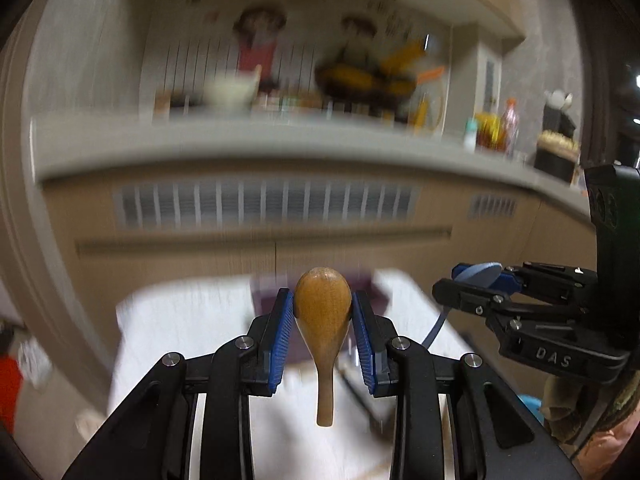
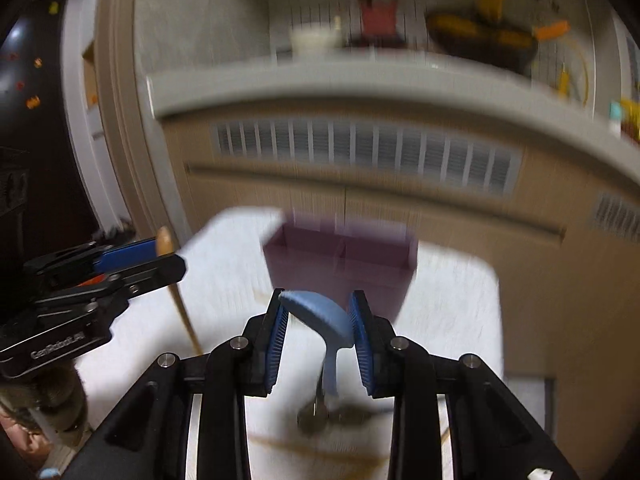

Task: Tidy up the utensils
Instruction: 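Lift the wooden spoon with the left gripper while the right gripper lifts the blue spoon over the caddy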

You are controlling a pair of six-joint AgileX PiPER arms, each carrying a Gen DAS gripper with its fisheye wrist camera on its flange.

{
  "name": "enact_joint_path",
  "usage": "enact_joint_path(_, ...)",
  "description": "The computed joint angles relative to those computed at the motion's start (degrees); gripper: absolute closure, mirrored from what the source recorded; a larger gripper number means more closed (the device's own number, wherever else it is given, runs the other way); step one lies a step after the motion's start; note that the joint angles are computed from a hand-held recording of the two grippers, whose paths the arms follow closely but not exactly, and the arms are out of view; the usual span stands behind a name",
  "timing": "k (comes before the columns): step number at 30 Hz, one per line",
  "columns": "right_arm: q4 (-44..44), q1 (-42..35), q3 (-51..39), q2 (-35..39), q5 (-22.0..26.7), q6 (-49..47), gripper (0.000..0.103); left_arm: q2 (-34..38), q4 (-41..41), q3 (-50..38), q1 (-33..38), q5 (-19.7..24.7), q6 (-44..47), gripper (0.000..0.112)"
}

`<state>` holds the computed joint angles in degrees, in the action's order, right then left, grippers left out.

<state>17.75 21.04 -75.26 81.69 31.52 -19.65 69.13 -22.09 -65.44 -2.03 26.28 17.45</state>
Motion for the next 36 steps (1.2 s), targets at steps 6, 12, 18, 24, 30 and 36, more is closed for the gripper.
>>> enact_joint_path(6, -4.8, -0.4, -23.9, 8.3, 4.8, 3.5, 0.074, 10.1, 0.5, -21.9, 1.4, 3.4, 0.9, 0.081)
enact_joint_path(12, -6.0, -2.4, -37.0, 19.8, 5.2, 4.5, 0.077, 22.4, -0.1, -35.2, 2.6, 5.2, 0.7, 0.081)
enact_joint_path(18, -5.1, -3.3, -39.7, 28.7, 7.0, 4.4, 0.082, 33.9, -3.3, -38.7, 3.3, 7.3, 2.3, 0.081)
enact_joint_path(24, -3.8, -4.8, -40.8, 33.6, 10.7, 3.4, 0.082, 40.8, -7.9, -39.6, 4.6, 10.0, 3.7, 0.081)
enact_joint_path(30, -0.7, -7.7, -22.1, 25.1, 5.5, -3.8, 0.081, 33.8, -20.4, -28.2, 7.4, 6.8, 15.9, 0.081)
enact_joint_path(36, -6.1, -8.8, -11.6, 27.2, 5.6, -2.4, 0.057, 27.7, -22.6, -23.5, 8.4, 7.3, 19.3, 0.081)
